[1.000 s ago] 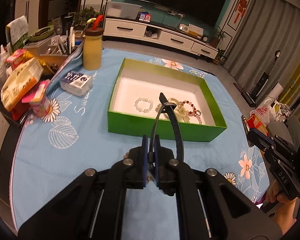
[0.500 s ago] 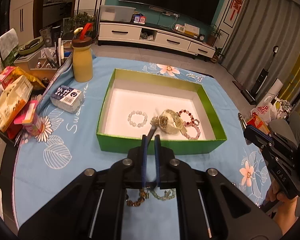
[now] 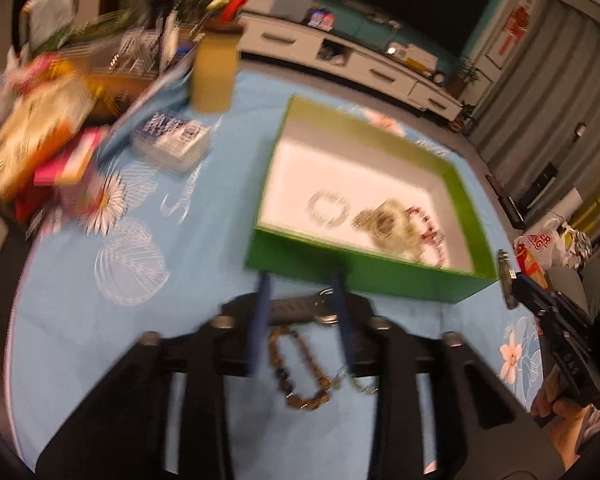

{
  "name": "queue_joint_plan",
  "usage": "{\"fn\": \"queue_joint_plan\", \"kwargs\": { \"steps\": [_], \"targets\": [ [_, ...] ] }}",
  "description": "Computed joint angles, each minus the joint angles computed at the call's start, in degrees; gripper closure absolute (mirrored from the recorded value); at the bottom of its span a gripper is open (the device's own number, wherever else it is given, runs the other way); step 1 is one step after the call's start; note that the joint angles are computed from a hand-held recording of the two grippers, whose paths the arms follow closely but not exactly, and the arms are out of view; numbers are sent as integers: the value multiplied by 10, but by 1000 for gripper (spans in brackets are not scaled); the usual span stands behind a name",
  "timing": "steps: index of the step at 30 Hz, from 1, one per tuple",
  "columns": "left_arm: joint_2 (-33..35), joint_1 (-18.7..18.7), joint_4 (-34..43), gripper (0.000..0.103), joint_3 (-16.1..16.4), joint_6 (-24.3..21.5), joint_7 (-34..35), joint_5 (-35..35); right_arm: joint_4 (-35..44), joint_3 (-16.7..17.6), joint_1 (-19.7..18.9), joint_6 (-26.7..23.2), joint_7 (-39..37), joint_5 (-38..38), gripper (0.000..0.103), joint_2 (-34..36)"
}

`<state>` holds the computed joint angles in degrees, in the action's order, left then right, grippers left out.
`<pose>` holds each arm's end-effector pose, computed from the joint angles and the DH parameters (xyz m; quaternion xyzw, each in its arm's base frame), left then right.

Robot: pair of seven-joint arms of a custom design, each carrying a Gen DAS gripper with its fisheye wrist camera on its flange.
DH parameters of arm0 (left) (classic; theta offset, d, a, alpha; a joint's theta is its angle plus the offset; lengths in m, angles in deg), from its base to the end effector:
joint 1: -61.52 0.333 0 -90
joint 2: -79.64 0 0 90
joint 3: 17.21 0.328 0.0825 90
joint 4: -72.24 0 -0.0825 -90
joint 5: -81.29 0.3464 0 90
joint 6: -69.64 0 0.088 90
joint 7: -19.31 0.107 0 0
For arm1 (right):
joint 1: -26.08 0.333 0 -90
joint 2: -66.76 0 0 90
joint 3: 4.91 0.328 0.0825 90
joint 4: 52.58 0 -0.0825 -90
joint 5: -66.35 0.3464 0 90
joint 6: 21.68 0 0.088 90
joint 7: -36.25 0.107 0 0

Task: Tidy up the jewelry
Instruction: 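Lift and carry the bangle and watch over the green box with both grippers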

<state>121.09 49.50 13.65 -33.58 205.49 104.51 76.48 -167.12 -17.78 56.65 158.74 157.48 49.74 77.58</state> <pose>0.7106 -0.2845 0.5223 -0.5815 0.7400 -0.3343 0.0500 0.5683 0.2185 0.5159 -0.6510 0.6005 -0.2385 0.3984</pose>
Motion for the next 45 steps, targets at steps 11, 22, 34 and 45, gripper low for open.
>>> {"fn": "queue_joint_plan", "kwargs": {
  "steps": [11,22,34,45],
  "targets": [
    [30,61,-34,64,-65,-18,7,-145,-15,42,-17,7,-71,88,100,4],
    [118,25,90,62,-60,-16,-58,-179,-29,1,15,11,-53,74,100,-1],
    [89,22,44,99,-63,30,-46,-153,-36,-16,27,17,-32,51,100,-5],
    [-13,27,-66,99,-49,84,3,-108,-42,-76,82,27,27,-11,100,-17]
  ]
}}
